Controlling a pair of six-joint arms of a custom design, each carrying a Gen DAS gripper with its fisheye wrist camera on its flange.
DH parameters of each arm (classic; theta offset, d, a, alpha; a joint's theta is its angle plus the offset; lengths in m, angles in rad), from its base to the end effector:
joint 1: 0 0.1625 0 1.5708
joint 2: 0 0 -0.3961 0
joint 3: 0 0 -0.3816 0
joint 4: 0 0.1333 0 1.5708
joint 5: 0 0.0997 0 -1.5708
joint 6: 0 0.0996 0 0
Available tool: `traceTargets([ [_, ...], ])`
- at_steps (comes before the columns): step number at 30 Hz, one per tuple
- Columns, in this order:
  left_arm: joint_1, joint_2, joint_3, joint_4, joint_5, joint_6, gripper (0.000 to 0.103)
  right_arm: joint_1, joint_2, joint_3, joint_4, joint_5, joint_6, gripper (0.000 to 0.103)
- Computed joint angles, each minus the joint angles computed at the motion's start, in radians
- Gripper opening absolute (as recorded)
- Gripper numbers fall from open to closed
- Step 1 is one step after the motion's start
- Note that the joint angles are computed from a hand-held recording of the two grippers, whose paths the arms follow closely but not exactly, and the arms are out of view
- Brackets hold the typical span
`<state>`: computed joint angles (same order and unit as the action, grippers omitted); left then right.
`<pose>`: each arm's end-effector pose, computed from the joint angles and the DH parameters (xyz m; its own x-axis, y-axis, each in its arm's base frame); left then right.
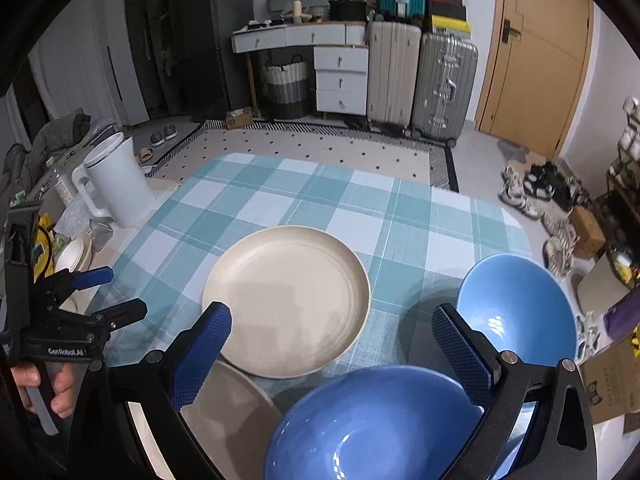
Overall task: Organize plates and bowls
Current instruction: 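Move the right tool to the rim of the stacked cream plates, then close the right gripper on the cream plate stack's rim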
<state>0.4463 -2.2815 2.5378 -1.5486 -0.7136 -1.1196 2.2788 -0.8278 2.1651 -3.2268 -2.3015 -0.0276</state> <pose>-0.0802 -0.2696 0.2759 -0.8219 -0.0769 -0.5644 0.2926 0.7930 -0.5343 0.3591 -0.3168 0.0438 -0.6844 -0.3452 0.6422 -0.6367 0.7122 -0.2957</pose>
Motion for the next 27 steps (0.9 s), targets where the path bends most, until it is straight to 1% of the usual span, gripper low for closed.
traceTargets([
  [2, 0.039, 0.035, 0.007, -0.082, 0.004, 0.050, 0.102, -0.019, 0.002, -0.012, 0.026, 0.009, 0.011, 0.102],
  [4, 0.074, 0.062, 0.013, -0.149, 0.004, 0.094, 0.102, -0.041, 0.006, -0.022, 0.040, 0.025, 0.005, 0.102],
  [8, 0.152, 0.120, 0.027, -0.299, -0.011, 0.183, 0.102, -0.071, 0.022, -0.044, 0.065, 0.032, -0.003, 0.102],
  [12, 0.202, 0.173, 0.036, -0.411, -0.021, 0.250, 0.101, -0.105, 0.037, -0.061, 0.087, 0.044, 0.003, 0.102],
  [15, 0.236, 0.217, 0.039, -0.479, -0.026, 0.289, 0.101, -0.128, 0.054, -0.076, 0.098, 0.041, -0.008, 0.101],
  [19, 0.265, 0.268, 0.039, -0.548, -0.028, 0.325, 0.099, -0.146, 0.068, -0.090, 0.109, 0.046, -0.020, 0.098],
  [25, 0.302, 0.333, 0.032, -0.616, -0.034, 0.365, 0.096, -0.170, 0.083, -0.114, 0.135, 0.055, -0.020, 0.097],
  [27, 0.313, 0.354, 0.030, -0.639, -0.036, 0.377, 0.096, -0.177, 0.089, -0.123, 0.148, 0.053, -0.018, 0.094],
])
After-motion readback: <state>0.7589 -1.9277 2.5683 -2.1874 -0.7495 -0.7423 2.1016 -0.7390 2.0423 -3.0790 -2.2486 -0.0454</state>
